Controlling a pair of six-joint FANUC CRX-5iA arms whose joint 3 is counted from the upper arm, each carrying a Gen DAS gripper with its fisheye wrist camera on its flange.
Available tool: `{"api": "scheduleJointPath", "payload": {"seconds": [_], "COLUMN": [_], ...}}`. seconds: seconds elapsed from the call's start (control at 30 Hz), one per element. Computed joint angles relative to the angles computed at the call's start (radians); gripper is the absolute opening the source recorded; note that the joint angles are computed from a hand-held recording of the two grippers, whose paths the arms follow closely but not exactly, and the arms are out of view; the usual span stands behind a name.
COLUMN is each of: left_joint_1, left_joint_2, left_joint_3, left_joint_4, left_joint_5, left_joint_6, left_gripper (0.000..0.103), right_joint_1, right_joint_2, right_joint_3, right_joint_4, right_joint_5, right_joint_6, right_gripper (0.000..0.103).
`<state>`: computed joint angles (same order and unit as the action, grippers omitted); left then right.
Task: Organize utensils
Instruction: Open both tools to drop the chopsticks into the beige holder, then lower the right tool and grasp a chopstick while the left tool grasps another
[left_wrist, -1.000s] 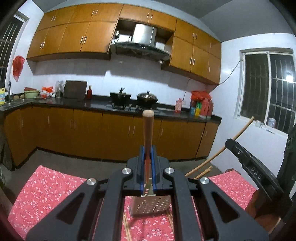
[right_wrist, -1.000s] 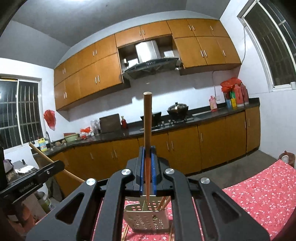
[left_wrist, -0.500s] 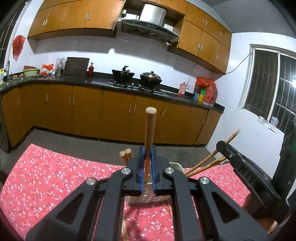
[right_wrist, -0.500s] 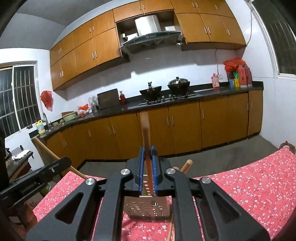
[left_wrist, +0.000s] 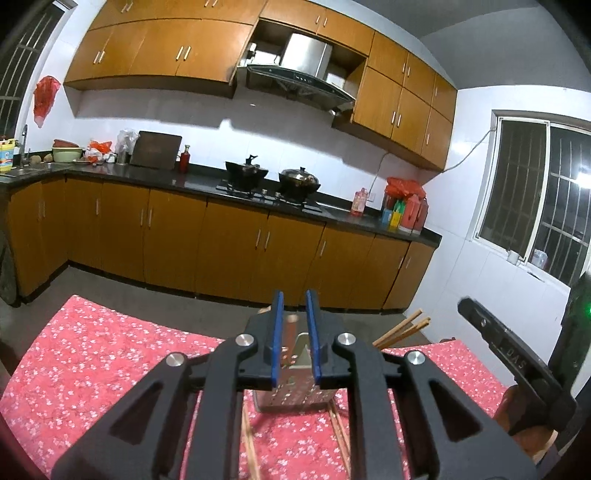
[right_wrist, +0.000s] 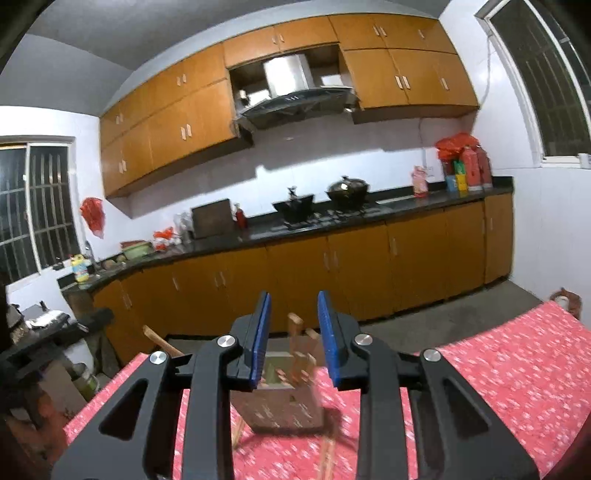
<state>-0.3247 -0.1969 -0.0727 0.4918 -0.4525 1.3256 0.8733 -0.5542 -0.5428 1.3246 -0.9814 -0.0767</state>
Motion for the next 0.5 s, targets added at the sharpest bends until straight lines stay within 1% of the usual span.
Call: {"api": "scheduleJointPath", "payload": {"seconds": [0.07,0.13,0.17,0.23,0.3,0.33,0.4,0.47,0.5], "left_joint_1": [0.012,0.019,0.022,0.021,0.015,0.014,0.012,0.008,0.009], "left_joint_2": [-0.034,-0.049,-0.053,-0.044,-0.026,-0.011,0.011,0.028,0.033], "left_joint_3": [-0.035,-0.051,-0.053,-0.050,-0.040,-0.043,-0.046,-0.056,-0.066], "left_joint_4": [-0.033,-0.083,-0.141,-0.209,-0.311,-0.331,-0.340,-0.355,-0.347], "left_joint_5": [-0.012,-0.036,-0.066,-0.115,-0.186,-0.225,-0.274,-0.306,-0.316], "left_joint_6": [0.018,0.049,0.086,0.126,0.195,0.209,0.221,0.237,0.234], "left_gripper": [0.017,0.018,0.019,0.020,0.020,0.020,0.020,0.020,0.020], "right_joint_1": [0.028,0.048,0.050,0.047,0.033,0.026,0.016,0.020,0.019], "right_joint_2": [-0.014,-0.024,-0.026,-0.021,-0.011,-0.004,0.001,0.007,0.012], "right_joint_3": [-0.013,-0.024,-0.030,-0.030,-0.030,-0.031,-0.039,-0.050,-0.049], "right_joint_4": [-0.054,-0.140,-0.198,-0.315,-0.429,-0.495,-0.587,-0.669,-0.684], "right_joint_5": [-0.064,-0.122,-0.141,-0.173,-0.174,-0.164,-0.128,-0.083,-0.073], "right_joint_6": [0.013,0.033,0.045,0.075,0.111,0.137,0.173,0.198,0.207], "right_gripper": [0.027,0.027,0.027,0.027,0.027,0.027,0.027,0.027,0.027]}}
